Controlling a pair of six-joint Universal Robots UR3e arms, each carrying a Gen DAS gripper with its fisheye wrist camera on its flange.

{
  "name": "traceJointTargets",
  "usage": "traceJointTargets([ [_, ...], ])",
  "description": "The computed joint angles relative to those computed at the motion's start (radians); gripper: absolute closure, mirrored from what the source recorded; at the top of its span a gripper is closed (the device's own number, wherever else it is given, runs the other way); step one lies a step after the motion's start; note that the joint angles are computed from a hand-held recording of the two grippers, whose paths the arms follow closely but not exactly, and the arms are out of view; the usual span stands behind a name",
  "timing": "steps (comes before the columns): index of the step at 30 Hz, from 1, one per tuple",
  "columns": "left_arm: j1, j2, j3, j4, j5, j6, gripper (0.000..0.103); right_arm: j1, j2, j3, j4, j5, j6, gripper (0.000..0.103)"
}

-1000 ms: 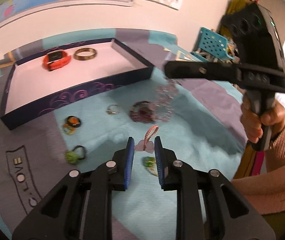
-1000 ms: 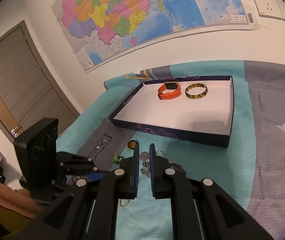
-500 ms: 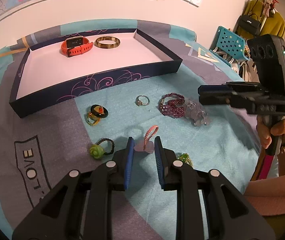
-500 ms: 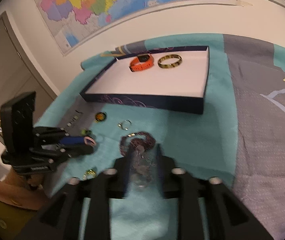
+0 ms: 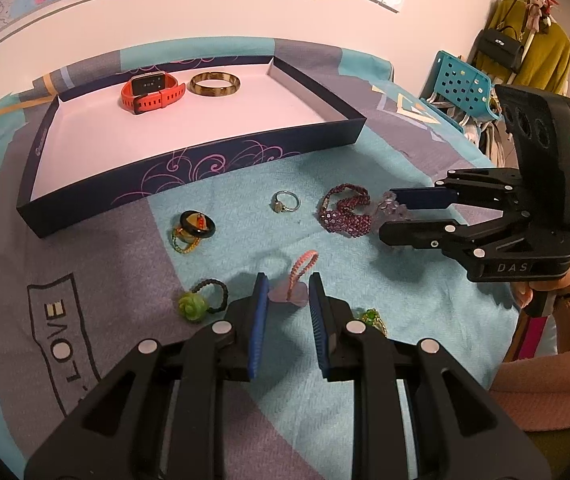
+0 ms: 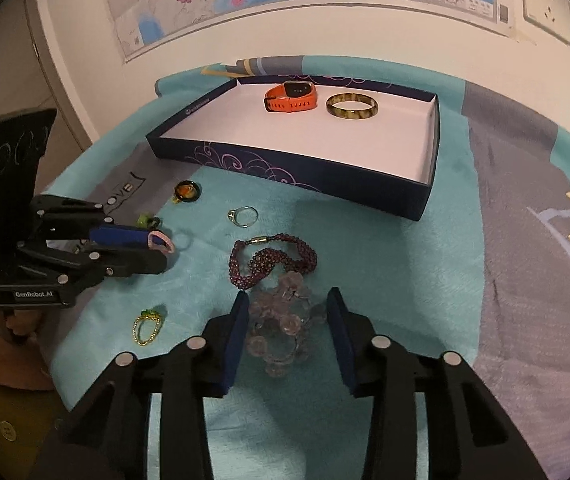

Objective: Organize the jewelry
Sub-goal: 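Carry the hair clip and bead bracelet into the box lid and release them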

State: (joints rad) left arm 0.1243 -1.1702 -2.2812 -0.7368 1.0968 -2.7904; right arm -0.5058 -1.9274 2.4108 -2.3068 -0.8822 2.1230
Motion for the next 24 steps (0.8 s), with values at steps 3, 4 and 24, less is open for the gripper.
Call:
traceJointTargets([
  [3,-0.012,-0.009,0.007,0.009,0.013,-0.012,0.082,-0.018,0.005,-0.014,0.041,0.017,-0.014,0.088],
  [4,-0.017,-0.014,0.010,0.013,0.019,-0.019,0.082,-0.028,-0.001,-0.014,0.056,0.026,-0.020,0.089],
  [24,-0.008,0.022,0.069,0.005,0.011,-0.045,0.082,-0.129,-0.093,-0.181,0.400,0.221,-0.109,0.095],
])
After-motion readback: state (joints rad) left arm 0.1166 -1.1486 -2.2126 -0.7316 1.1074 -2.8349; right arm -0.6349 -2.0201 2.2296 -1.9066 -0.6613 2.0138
